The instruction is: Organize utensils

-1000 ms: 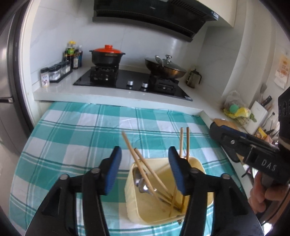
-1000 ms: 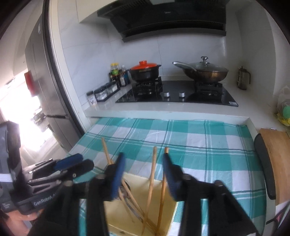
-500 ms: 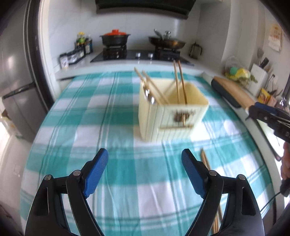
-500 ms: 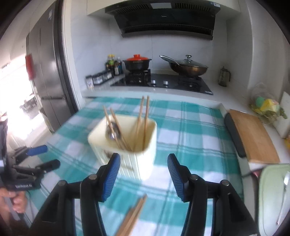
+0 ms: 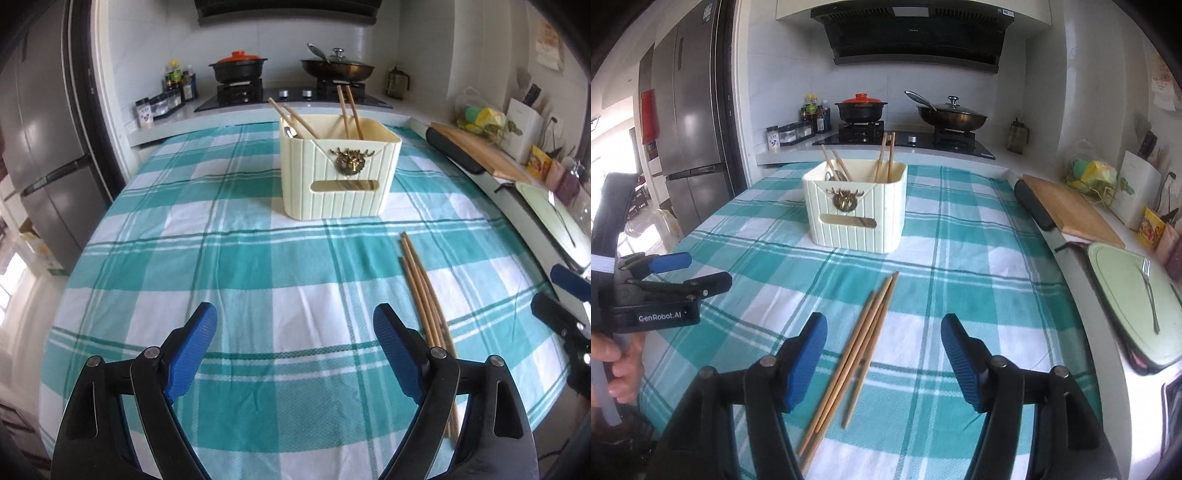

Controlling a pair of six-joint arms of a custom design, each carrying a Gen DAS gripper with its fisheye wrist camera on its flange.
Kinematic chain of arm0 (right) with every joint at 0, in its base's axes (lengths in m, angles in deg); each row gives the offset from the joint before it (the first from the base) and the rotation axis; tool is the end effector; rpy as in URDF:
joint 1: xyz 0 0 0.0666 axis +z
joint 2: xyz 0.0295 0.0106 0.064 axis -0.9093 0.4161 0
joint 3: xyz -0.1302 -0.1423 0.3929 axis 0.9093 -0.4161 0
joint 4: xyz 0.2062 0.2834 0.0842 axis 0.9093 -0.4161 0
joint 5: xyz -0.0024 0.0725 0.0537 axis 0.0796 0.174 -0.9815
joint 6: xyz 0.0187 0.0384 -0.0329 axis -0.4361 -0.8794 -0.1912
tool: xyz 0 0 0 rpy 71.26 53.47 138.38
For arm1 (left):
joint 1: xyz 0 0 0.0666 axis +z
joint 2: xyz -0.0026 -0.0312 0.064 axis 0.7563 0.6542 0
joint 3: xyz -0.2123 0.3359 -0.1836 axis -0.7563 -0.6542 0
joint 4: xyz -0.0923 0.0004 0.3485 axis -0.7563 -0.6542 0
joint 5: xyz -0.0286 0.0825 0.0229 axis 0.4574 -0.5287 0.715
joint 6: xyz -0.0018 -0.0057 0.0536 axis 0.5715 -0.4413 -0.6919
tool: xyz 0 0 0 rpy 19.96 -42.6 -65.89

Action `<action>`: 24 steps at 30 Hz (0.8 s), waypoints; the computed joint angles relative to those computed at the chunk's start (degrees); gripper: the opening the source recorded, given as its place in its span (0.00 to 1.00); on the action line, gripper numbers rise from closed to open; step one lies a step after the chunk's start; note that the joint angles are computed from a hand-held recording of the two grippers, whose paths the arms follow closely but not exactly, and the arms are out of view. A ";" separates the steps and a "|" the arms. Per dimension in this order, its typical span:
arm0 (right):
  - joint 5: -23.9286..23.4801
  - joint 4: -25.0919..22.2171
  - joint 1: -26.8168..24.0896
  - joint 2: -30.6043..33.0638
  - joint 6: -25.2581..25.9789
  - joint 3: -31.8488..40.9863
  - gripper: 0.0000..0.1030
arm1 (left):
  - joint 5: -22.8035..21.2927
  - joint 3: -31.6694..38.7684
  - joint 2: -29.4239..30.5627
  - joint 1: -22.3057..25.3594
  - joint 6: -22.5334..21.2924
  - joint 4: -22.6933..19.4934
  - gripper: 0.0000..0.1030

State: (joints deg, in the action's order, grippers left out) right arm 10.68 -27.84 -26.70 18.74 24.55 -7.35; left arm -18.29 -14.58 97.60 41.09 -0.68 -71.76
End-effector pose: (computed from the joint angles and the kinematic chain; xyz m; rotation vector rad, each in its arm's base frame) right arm 0.3167 0.2435 0.4120 -0.4619 2.2585 0.1869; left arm 0.3077 -0.0376 0.3875 -0.1564 2.3922 0.0508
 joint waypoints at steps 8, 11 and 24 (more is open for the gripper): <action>1.15 1.04 0.28 -0.91 -4.39 -3.99 0.64 | -0.68 -2.31 -0.94 -0.96 1.35 0.90 0.88; 1.27 1.64 -0.24 -0.82 -6.07 -5.16 0.64 | -0.23 -3.22 -0.23 -1.32 2.26 1.15 0.88; -9.90 0.35 -4.36 7.60 -5.46 -2.52 0.19 | -0.24 -4.08 3.27 -4.85 3.38 1.62 0.88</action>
State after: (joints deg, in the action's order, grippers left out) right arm 0.78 -27.49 -31.06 26.34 19.10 -9.87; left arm -18.53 -18.66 100.87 36.24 2.71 -70.15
